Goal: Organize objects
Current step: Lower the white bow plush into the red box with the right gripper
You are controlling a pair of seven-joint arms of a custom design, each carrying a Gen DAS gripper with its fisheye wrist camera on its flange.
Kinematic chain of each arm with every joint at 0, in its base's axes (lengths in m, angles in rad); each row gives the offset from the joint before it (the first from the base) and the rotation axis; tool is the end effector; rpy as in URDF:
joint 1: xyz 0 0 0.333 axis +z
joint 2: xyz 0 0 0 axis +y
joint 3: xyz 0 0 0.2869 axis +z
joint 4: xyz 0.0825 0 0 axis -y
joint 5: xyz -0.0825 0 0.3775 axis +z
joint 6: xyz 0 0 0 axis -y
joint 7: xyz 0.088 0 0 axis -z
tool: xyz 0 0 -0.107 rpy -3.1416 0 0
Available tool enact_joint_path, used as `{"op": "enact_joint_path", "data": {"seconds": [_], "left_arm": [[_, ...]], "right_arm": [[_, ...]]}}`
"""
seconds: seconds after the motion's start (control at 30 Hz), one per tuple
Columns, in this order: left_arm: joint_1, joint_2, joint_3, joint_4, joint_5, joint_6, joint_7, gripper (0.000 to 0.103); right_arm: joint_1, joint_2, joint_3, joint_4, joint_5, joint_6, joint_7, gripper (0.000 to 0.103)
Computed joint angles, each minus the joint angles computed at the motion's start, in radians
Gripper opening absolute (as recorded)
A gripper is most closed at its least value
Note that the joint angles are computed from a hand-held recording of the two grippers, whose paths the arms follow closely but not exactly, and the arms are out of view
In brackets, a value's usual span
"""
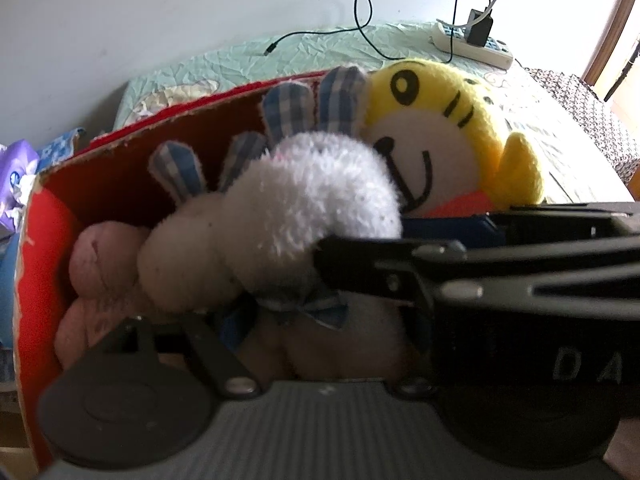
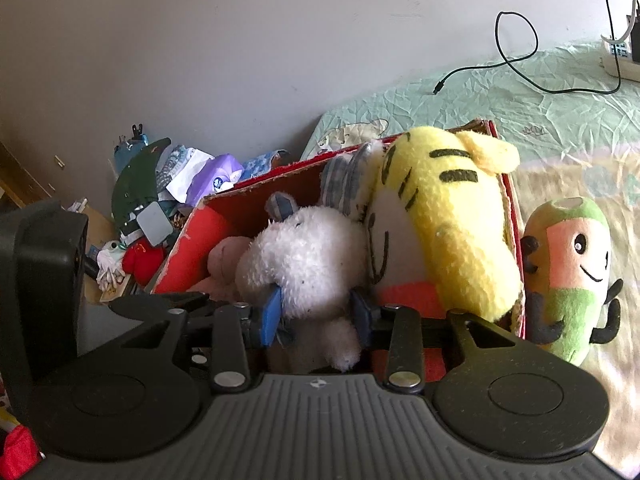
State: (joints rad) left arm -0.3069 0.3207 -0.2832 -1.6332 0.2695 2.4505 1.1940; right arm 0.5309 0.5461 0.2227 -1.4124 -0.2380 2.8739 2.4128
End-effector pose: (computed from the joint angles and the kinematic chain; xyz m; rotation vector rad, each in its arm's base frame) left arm 0.5738 -0.3584 0.4701 -1.6102 2.2769 -0.6365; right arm 0.5551 0.4840 0.4808 -1.5798 1.5476 -0.0732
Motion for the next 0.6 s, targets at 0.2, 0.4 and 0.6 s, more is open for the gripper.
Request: {"op": "enact_joint_path", "data": {"seconds": [0.2, 0.4, 0.6], "left_arm": [[0.000, 0.015, -0.002, 0.025, -0.007, -0.025, 0.013, 0.083], [-0.002, 0.018, -0.001, 0.031, -0.005, -0.030, 0.013, 0.083], [-0.001, 0.015, 0.000, 0.026, -0.004, -0.026, 0.016, 0.083]], "right_arm": [[-0.006, -0.011, 0.001, -0.034, -0.001, 0.035, 0.013, 0.041], [-0.005, -0.015, -0.001, -0.042, -0.010, 0.045, 0.028, 0.041], [-0.010, -0.020, 0.003, -0.050, -0.013, 0.046, 0.031, 0.041]]}}
